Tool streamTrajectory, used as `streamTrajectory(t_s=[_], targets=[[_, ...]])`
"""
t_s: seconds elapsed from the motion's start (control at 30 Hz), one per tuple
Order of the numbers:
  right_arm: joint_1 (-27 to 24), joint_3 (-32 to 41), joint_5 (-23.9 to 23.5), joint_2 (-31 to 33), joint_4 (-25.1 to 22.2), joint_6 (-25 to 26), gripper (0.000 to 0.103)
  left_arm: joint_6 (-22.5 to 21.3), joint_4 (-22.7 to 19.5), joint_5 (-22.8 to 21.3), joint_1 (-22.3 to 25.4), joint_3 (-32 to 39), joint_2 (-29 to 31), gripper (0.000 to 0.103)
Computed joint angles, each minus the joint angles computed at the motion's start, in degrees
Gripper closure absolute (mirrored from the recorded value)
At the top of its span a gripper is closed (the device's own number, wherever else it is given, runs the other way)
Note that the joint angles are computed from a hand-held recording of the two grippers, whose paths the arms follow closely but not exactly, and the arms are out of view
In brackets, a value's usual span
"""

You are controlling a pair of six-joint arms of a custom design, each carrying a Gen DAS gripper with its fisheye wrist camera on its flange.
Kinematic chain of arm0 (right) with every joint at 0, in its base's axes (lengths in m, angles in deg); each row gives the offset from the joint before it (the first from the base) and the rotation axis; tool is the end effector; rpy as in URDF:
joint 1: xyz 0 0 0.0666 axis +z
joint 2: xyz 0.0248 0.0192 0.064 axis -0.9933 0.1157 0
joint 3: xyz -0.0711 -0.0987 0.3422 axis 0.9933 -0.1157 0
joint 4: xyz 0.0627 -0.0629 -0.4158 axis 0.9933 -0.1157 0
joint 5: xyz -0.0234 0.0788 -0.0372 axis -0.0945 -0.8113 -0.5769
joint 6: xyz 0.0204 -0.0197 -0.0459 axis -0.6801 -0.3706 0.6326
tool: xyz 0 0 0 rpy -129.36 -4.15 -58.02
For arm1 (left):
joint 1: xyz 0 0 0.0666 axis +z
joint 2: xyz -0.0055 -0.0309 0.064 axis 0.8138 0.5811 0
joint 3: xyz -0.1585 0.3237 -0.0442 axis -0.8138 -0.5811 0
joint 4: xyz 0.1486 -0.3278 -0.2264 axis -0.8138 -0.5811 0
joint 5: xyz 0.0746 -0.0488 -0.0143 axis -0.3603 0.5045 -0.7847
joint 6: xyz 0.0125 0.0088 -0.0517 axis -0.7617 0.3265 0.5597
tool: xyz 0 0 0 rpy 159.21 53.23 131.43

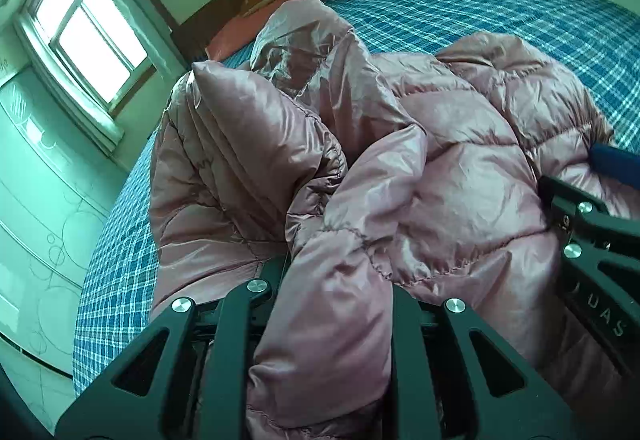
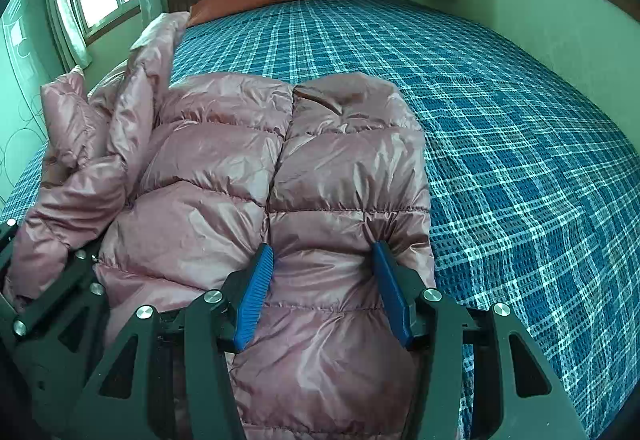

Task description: Fold large clothes

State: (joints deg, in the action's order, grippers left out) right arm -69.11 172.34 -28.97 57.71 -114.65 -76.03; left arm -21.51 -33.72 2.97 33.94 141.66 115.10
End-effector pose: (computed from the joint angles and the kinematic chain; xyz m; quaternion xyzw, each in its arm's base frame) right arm 0.6977 0.1701 0.4371 0.0955 0.9449 0.0140 0.3128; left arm 0.5896 -0.2068 0.3503 0.2266 0.8820 0.1710 0.3761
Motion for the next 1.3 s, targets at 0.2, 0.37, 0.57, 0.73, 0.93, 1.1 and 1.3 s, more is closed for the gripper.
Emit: streamTrajectory(t_s=[0.2,0.37,0.57,0.73,0.93,1.1,1.3], targets=[[0.3,-0.4,0.1,-0.1,0.4,-0.4,0.051,-1.8,3.7,-0.7,-0.9,-3.6,-1.3,0.088],[0.1,-1.0,-1.1,-0.6,0.7,-1.2,0.051,-0.7,1.6,2.3,-0.1,-3.5,-2.7,0.084],[-0.5,0.8,-2.2,0.0,-1.1,-1.8,0.051,1.6,-1.1,8.0,0.9,-4.0,-6.2,0.060],[-0.6,3.3,-1.2,0.8,-3.5,-1.7,0.051,2.1,-1.6,12.5,1.5,-5.7,-10.4,0.056],[0.2,2.1,1.2,-1.1,-4.3,-1.9,0.051,4.2,-3.1,18.8,4.5,-9.0,-16.7,0.056],[1.0,0.0,2.3,-3.5,-4.2,-1.9,0.051,9.5,-5.8,30.3,11.1,-11.4,-22.4,0.056],[2.5,2.5,1.7,-3.8,-4.3,-2.4,0.051,25.4,0.7,44.8,23.5,-15.3,-25.6,0.045]])
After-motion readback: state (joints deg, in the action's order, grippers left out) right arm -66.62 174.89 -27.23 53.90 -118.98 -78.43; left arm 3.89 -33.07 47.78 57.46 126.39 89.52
